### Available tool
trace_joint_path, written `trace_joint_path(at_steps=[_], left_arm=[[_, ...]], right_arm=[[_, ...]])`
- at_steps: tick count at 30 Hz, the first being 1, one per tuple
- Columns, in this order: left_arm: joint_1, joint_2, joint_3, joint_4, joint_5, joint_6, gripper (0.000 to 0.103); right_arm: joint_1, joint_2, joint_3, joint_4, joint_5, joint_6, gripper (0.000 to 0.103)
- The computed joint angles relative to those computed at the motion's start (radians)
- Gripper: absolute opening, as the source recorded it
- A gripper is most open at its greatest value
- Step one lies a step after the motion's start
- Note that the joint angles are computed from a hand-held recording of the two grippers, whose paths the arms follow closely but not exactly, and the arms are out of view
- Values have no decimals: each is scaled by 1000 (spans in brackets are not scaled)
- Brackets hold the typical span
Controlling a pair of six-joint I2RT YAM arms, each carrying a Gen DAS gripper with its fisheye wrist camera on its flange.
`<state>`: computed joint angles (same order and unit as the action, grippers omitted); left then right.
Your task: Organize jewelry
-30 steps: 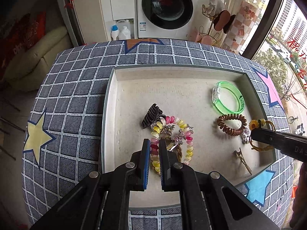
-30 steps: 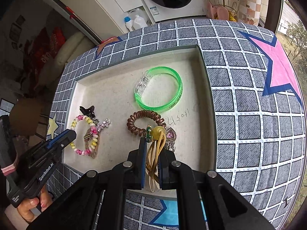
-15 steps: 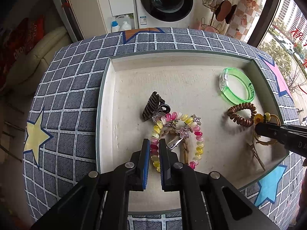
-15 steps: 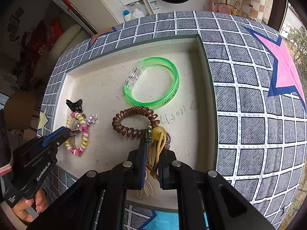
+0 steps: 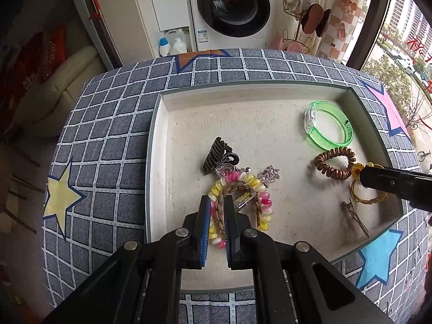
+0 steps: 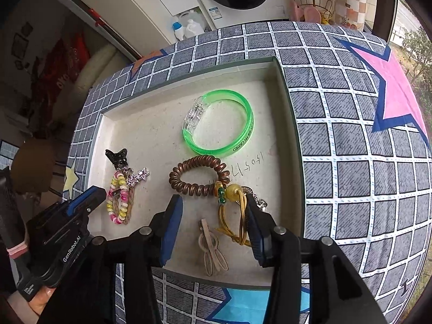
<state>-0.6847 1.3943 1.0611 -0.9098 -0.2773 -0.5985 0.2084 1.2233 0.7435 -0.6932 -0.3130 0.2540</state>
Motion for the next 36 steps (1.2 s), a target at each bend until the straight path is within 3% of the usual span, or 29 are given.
trace_joint_path(at_steps=[13, 22, 23, 24, 25, 28, 36], left_arm=[[-35, -39, 30, -37, -32, 0, 22], [-35, -76, 18, -48, -8, -31, 23], [-35, -78, 19, -51, -8, -36, 27], [-37, -79, 21, -57, -9, -43, 71], [-40, -80, 26, -69, -23, -59, 102], [-67, -115, 32, -91, -78, -90, 103], [-123, -144, 50, -177, -94, -148, 103]], right_arm=[[5, -123, 13, -59, 12, 41, 65], [24, -150, 1, -73, 10, 66, 65], [25, -152, -1, -74, 10, 70, 65], [27, -154, -3, -76, 11, 74, 65], [27, -159, -5, -79, 12, 77, 66], [28, -185, -11, -88, 15, 83, 79], [62, -229, -12, -129, 60, 110, 80]])
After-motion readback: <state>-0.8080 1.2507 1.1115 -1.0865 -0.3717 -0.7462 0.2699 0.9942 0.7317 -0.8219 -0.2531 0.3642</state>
